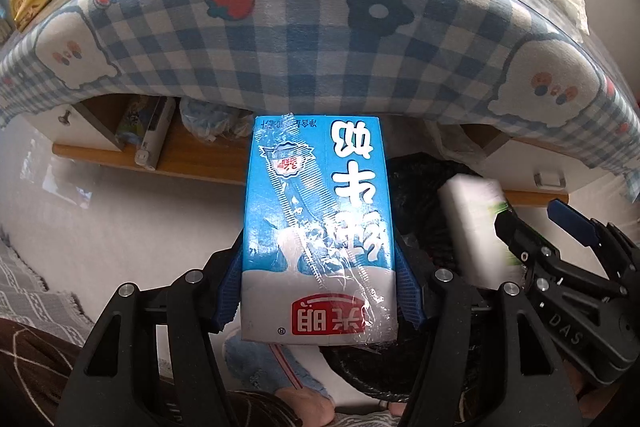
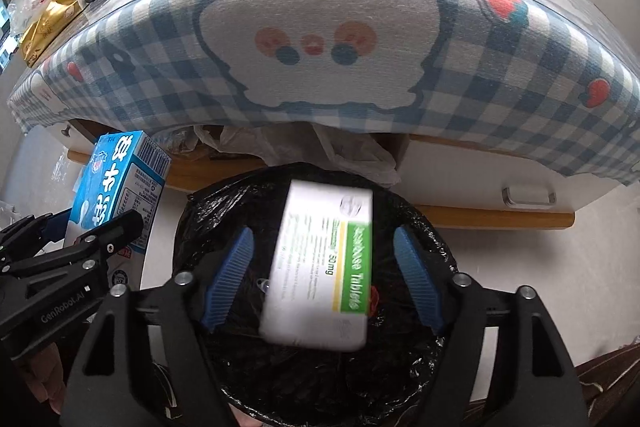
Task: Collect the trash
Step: 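Open both grippers to drop the milk carton and Acarbose box into the bin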
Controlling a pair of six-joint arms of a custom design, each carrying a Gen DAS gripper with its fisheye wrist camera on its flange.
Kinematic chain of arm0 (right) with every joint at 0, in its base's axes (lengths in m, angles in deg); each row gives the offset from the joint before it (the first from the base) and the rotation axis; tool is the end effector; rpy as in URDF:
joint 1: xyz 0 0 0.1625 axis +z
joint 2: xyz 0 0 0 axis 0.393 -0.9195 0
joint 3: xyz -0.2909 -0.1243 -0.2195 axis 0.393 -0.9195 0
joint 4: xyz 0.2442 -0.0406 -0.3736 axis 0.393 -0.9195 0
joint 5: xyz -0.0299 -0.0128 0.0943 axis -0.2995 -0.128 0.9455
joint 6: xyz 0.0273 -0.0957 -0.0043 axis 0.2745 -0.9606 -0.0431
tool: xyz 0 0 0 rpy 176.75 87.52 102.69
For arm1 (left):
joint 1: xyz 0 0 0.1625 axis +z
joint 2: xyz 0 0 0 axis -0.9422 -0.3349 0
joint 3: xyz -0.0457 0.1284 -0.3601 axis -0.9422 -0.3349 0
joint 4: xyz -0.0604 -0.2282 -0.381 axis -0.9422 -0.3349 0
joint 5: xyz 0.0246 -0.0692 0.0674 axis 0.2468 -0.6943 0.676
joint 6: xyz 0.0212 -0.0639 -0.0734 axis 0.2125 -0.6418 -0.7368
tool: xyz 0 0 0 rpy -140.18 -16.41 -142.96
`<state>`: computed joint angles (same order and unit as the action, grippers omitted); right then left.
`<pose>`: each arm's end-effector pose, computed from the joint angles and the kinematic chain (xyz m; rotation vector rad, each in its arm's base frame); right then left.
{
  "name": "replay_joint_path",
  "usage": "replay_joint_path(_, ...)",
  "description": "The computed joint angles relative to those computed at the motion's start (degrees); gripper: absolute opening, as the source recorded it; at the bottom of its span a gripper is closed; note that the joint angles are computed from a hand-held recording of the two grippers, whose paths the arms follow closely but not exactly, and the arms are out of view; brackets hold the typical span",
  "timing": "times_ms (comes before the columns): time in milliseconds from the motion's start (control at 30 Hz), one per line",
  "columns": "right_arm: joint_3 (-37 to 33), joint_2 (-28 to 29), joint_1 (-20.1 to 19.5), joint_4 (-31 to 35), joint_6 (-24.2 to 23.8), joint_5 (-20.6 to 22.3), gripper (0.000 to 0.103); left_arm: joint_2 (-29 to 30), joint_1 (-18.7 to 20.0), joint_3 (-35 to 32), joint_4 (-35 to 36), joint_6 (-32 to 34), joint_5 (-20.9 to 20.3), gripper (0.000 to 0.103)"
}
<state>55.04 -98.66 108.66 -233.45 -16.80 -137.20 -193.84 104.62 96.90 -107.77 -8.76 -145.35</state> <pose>0.2798 -0.2351 0.0171 -0.1280 -2.2605 0.7153 -0.1030 -0.2983 0.2229 0.6204 2.4222 -0.2481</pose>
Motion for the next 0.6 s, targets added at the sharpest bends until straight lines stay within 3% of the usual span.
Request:
replay_joint_path(200, 1.5, -4.3, 0.9, 6.0, 3.3, -0.7, 0.088, 0.6, -3.2, 1.3, 0.4, -0.7, -1.3, 0.062)
replay_joint_path(300, 2.6, -8.5, 1.3, 12.1, 6.7, -1.1, 0.093, 1.4, -4.9, 1.8, -0.1, -1.8, -2.4, 0.062)
replay_joint_path(600, 5.3, -20.1, 2.5, 27.4, 15.9, -1.8, 0.095, 4.2, -9.2, 3.3, -1.9, -4.3, -6.1, 0.062)
